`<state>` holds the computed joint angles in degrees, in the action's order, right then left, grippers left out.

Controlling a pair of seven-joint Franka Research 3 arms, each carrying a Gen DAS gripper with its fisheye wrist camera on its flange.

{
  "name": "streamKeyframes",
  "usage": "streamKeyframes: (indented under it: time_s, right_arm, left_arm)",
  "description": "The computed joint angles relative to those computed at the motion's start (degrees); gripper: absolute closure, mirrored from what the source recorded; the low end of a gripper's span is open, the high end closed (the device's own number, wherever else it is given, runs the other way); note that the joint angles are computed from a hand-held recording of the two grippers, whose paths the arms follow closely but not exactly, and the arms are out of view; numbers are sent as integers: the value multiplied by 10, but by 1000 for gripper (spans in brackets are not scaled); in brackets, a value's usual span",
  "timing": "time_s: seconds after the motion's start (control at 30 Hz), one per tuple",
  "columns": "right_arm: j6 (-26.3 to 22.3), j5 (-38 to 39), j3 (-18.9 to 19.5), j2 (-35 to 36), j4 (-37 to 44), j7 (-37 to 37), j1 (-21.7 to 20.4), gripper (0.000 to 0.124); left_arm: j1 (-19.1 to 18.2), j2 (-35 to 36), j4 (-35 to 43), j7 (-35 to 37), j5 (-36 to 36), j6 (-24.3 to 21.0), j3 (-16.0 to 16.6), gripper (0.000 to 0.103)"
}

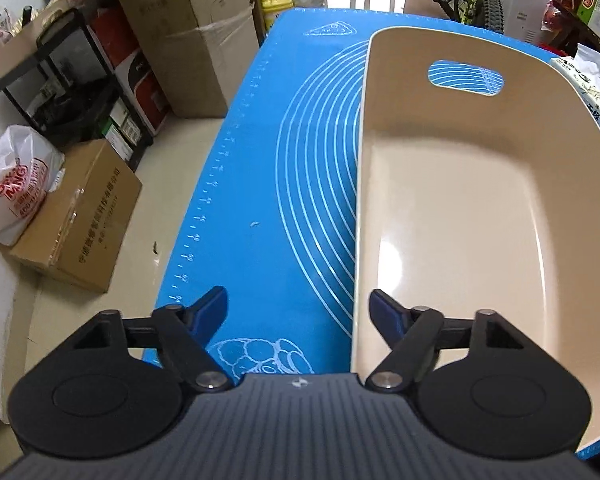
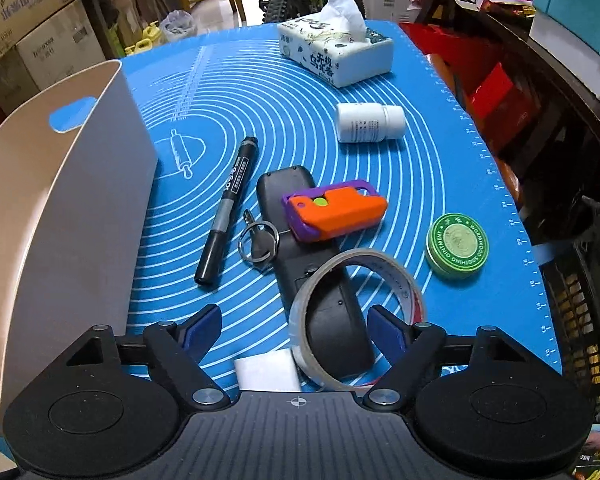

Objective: Organize rigid objects
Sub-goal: 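Grasp the beige bin rim with the left tool while the right tool grasps the tape roll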

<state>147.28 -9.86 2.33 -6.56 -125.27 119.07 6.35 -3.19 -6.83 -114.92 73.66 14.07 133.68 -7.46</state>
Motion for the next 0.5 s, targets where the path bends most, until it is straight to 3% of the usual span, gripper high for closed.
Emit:
streamKeyframes:
  time_s: [0.07, 0.17, 0.27, 0.33, 0.47, 0.5]
  right_arm:
    - [-6, 1, 0, 3, 4, 0, 1, 45]
    - [-8, -7, 0, 6, 5, 8, 0, 51]
    - [-3, -10, -2, 5, 4, 19, -1, 59]
    - [-4, -19, 0, 5, 5, 32, -2, 67]
    - [-11, -39, 4, 2, 6, 70, -3, 83]
    - [-11, -39, 5, 1, 6, 77, -2, 90]
  left_arm:
    - [-1, 3, 6, 6, -11, -7, 1, 32]
    - [-1, 9, 14, 9, -23, -19, 2, 45]
    - [-1, 16, 22, 33, -71, -22, 8, 65]
    - [-2, 18, 24, 46, -90, -26, 8, 79]
    - [-3, 23, 26, 48, -86, -29, 3, 86]
    - [-3, 27, 29, 55, -99, -31, 4, 95]
